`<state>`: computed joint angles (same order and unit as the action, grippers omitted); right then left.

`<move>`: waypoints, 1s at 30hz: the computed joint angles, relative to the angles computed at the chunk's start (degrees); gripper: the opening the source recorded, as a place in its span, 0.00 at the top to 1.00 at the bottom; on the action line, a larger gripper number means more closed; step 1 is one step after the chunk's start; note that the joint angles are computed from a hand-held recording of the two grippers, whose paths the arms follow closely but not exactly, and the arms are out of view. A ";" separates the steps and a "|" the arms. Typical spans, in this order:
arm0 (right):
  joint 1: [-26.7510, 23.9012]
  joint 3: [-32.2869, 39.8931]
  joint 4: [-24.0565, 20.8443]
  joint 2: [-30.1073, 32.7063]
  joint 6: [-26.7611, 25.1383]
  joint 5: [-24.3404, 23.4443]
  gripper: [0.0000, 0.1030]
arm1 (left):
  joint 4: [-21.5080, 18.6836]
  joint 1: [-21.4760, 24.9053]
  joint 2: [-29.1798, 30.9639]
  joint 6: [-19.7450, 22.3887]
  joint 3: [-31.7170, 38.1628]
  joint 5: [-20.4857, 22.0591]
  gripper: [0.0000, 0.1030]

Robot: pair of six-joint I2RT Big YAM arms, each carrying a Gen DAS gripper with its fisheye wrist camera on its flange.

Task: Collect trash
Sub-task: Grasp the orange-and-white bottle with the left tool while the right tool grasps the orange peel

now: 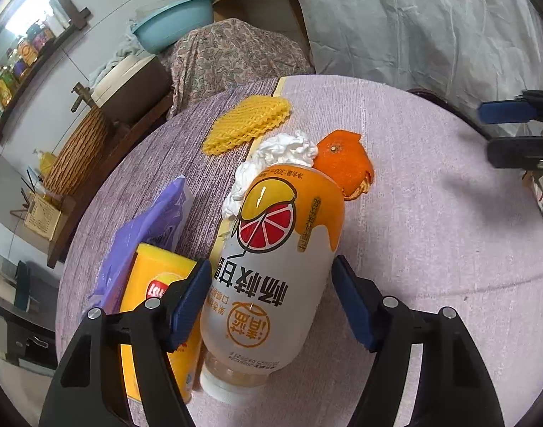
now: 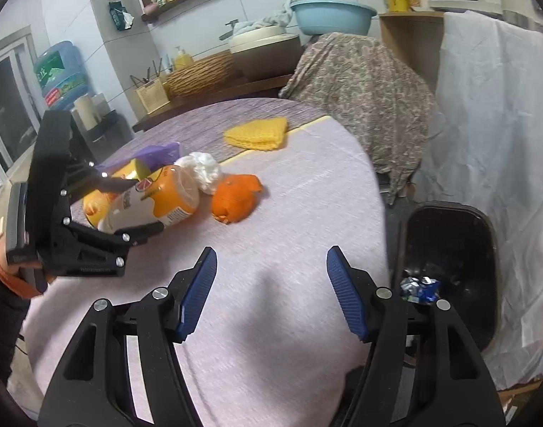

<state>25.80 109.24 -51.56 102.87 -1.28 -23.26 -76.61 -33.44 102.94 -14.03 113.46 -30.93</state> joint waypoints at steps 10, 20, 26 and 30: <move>4.66 21.08 -12.81 13.32 -3.88 3.09 0.37 | 7.88 -1.65 -8.35 -9.46 -10.17 0.87 0.35; 7.57 39.49 -23.85 24.50 -6.21 8.57 0.37 | 12.28 -2.09 -12.95 -13.83 -15.61 0.94 0.35; 8.53 38.84 -22.89 24.13 -8.46 13.30 0.59 | 13.02 -1.82 -13.47 -14.49 -16.56 1.28 0.35; 7.92 34.53 -20.59 21.85 -7.68 11.58 0.73 | 13.56 -1.69 -13.70 -14.51 -17.08 1.66 0.35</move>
